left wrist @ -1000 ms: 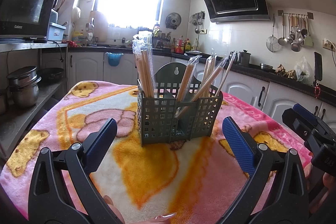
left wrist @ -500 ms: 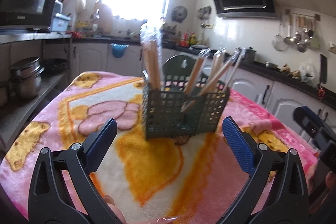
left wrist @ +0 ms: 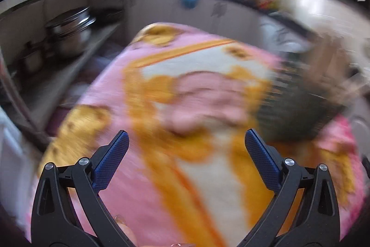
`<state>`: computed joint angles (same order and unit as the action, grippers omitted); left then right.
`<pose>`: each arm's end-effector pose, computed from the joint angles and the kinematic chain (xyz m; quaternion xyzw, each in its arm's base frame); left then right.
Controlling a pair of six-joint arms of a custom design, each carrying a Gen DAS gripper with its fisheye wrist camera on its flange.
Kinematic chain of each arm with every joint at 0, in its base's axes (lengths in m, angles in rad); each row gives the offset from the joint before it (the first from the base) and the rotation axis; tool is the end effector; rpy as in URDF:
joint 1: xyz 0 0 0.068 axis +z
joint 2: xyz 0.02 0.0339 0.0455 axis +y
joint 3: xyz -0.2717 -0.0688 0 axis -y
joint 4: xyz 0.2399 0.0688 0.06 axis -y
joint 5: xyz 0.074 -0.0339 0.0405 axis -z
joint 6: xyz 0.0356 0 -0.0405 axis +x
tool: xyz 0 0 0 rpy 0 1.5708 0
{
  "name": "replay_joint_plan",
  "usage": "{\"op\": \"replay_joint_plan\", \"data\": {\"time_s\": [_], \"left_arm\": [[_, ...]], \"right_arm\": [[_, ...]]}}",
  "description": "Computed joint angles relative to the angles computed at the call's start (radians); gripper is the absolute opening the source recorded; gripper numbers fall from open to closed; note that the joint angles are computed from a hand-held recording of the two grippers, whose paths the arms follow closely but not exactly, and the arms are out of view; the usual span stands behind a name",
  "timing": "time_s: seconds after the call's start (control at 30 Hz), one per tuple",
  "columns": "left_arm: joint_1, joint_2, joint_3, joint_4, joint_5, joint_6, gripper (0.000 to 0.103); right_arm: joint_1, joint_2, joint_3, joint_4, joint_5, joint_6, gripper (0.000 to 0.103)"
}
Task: Organize utensils
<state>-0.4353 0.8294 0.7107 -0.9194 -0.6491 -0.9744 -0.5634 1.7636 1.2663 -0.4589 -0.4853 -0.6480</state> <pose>0.1304 -0.0369 0.2569 -0.3244 0.8590 0.0727 0.3893 0.3237 -0.1848 0.2323 -0.1117 0.9213 0.0211 0.3718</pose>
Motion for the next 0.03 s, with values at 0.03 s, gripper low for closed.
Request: {"op": "replay_joint_plan", "data": {"time_s": [0.03], "left_arm": [[0.125, 0.006, -0.022, 0.056, 0.067, 0.1, 0.093]], "right_arm": [[-0.004, 0.022, 0.033, -0.039, -0.014, -0.024, 0.097]]}}
